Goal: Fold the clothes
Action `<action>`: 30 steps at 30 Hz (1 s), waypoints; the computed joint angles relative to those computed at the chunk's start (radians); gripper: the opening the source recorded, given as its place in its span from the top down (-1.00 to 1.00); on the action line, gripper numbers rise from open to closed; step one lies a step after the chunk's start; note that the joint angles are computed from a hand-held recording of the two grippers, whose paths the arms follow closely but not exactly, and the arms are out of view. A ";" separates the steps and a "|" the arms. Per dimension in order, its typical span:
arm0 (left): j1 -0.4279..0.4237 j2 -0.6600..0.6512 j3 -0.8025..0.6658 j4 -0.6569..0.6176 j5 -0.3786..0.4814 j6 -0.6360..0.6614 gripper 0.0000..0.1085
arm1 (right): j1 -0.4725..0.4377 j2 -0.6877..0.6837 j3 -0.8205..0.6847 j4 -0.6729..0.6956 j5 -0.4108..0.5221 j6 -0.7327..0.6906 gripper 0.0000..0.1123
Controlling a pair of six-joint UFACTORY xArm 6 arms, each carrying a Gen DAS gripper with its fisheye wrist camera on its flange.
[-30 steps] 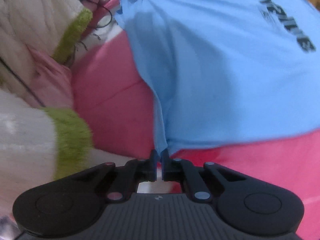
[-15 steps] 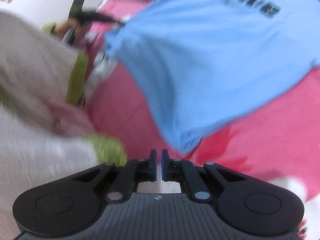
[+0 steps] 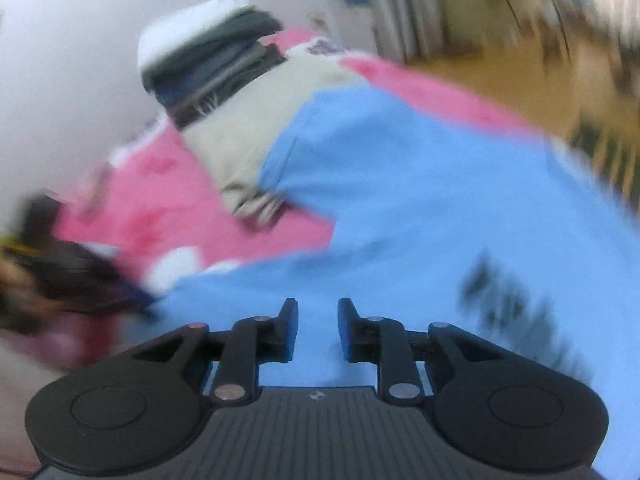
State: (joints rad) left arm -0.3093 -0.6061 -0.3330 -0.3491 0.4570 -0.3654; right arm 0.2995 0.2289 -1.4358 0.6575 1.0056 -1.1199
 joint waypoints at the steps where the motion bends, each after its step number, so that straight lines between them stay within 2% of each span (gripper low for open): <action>1: 0.001 -0.008 0.006 -0.006 0.003 0.008 0.42 | 0.048 0.011 0.020 -0.006 -0.090 -0.052 0.55; 4: 0.001 -0.026 0.020 -0.028 0.004 0.039 0.42 | 0.177 0.050 0.091 -0.023 -0.369 -0.220 0.50; 5: 0.000 -0.026 0.022 -0.036 0.002 0.052 0.42 | 0.205 0.073 0.098 -0.041 -0.431 -0.254 0.50; 8: -0.004 -0.026 0.031 -0.063 -0.005 0.093 0.42 | 0.258 0.147 0.092 -0.100 -0.539 -0.310 0.51; 11: -0.007 -0.028 0.041 -0.097 -0.013 0.140 0.42 | 0.272 0.180 0.084 -0.080 -0.569 -0.359 0.52; 13: -0.006 -0.032 0.048 -0.137 -0.023 0.179 0.42 | 0.271 0.185 0.074 -0.050 -0.564 -0.378 0.58; 14: -0.005 -0.032 0.051 -0.164 -0.028 0.203 0.42 | 0.270 0.187 0.070 -0.037 -0.560 -0.377 0.83; 15: -0.005 -0.031 0.053 -0.186 -0.030 0.219 0.42 | 0.268 0.191 0.063 -0.029 -0.552 -0.370 0.91; 18: 0.001 -0.029 0.056 -0.228 -0.024 0.248 0.42 | 0.253 0.206 0.024 -0.041 -0.493 -0.266 0.90; 20: 0.004 -0.036 0.061 -0.240 -0.023 0.256 0.42 | 0.244 0.195 0.016 -0.062 -0.456 -0.229 0.82; 21: 0.004 -0.031 0.058 -0.249 -0.025 0.263 0.42 | 0.239 0.183 0.016 -0.069 -0.438 -0.220 0.56; 23: 0.006 -0.027 0.058 -0.263 -0.027 0.274 0.42 | 0.221 0.153 0.010 -0.039 -0.379 -0.212 0.26; 26: 0.008 -0.021 0.056 -0.280 -0.027 0.288 0.42 | 0.186 0.136 -0.042 0.030 -0.262 -0.150 0.25; 28: 0.008 -0.014 0.053 -0.284 -0.029 0.292 0.42 | 0.176 0.174 -0.129 0.079 -0.188 -0.033 0.25; 30: 0.007 -0.011 0.051 -0.284 -0.029 0.293 0.42 | 0.176 0.234 -0.226 0.109 -0.161 0.103 0.25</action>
